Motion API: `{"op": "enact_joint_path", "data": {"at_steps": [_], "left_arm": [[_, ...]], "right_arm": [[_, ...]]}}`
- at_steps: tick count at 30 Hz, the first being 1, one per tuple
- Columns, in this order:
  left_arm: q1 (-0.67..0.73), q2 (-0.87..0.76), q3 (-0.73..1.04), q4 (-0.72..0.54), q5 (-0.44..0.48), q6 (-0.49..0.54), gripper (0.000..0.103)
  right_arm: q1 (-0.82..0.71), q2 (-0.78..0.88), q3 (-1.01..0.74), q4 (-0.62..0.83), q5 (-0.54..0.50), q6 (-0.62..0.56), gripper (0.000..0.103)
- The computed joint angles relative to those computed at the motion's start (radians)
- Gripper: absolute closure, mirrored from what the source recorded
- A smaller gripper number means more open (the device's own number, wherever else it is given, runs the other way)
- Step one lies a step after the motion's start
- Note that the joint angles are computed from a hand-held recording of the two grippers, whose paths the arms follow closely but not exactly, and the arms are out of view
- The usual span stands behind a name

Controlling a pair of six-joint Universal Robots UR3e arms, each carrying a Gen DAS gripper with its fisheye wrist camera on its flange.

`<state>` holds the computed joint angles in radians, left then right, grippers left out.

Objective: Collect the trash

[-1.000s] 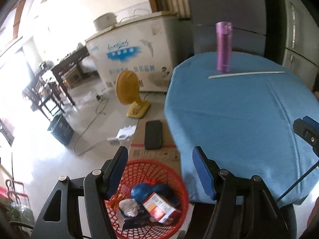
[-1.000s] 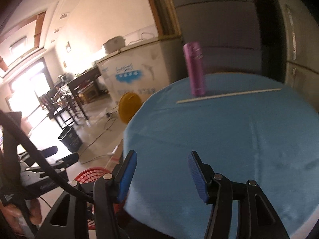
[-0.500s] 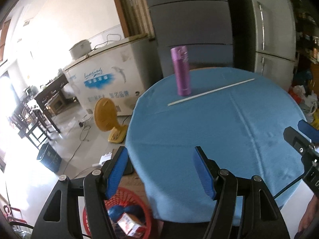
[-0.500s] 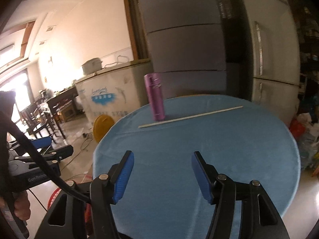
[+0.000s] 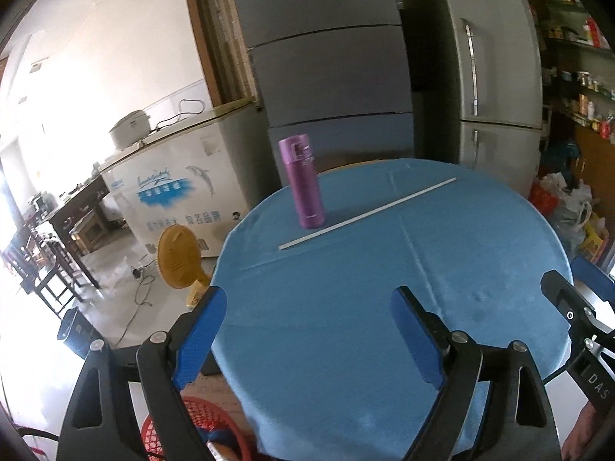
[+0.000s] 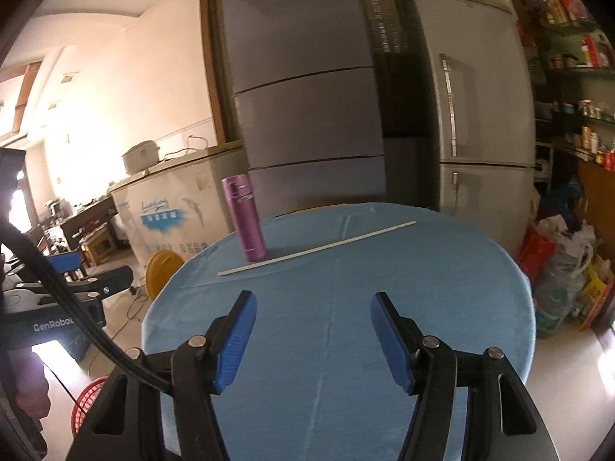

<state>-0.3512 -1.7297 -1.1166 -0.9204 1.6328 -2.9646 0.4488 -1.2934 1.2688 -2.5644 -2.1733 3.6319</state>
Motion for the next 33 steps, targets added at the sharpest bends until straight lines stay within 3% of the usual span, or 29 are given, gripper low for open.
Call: {"op": "enact_joint_path", "data": {"at_steps": [13, 33], "left_arm": [[-0.047, -0.106, 0.157, -0.027, -0.019, -0.021, 0.013], [0.007, -0.022, 0.058, 0.023, -0.088, -0.013, 0.013]], "right_arm": [[-0.012, -0.017, -0.043, 0.067, -0.084, -0.012, 0.036], [0.039, 0.063, -0.245, 0.254, -0.161, 0.064, 0.035]]}}
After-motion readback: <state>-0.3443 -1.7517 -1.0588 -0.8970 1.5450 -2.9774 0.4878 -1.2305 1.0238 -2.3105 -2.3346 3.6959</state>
